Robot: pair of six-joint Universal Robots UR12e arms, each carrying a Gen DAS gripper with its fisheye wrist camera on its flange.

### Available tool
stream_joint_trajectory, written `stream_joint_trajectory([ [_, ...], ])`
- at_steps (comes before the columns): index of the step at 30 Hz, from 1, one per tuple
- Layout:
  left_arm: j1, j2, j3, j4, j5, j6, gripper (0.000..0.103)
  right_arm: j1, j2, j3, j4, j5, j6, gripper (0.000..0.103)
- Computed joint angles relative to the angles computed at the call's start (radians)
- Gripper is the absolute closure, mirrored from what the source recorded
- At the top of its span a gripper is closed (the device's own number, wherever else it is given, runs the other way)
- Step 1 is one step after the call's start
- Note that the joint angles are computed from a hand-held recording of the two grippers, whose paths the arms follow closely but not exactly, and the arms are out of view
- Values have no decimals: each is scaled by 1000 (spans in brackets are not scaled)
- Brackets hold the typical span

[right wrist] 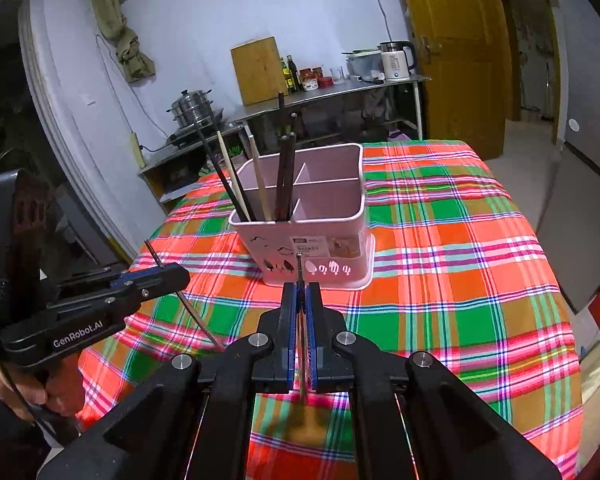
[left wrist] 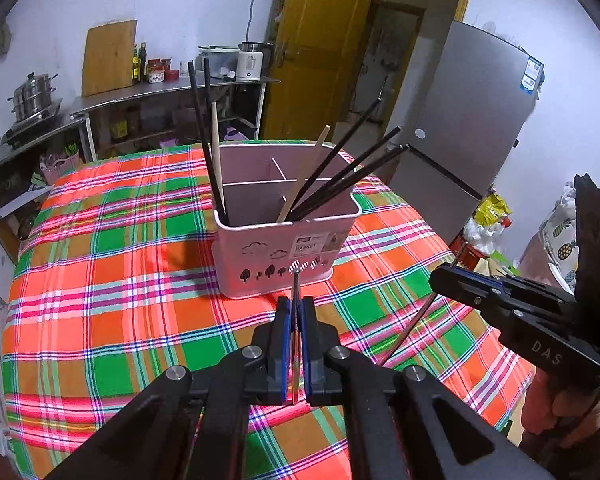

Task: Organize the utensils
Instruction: 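Lift both held metal utensils and carry them over the pink holder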

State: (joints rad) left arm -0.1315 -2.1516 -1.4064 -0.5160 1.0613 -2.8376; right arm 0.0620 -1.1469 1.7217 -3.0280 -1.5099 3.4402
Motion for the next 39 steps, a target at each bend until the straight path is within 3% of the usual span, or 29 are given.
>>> stream_joint_trajectory([
  [18,14,16,10,-17,-19,-10,99,7,-12,-6,-22,1,-21,99],
  [39,18,-67,232,57,-42,-129,99,4,62,-197,-114,16,-46,99],
])
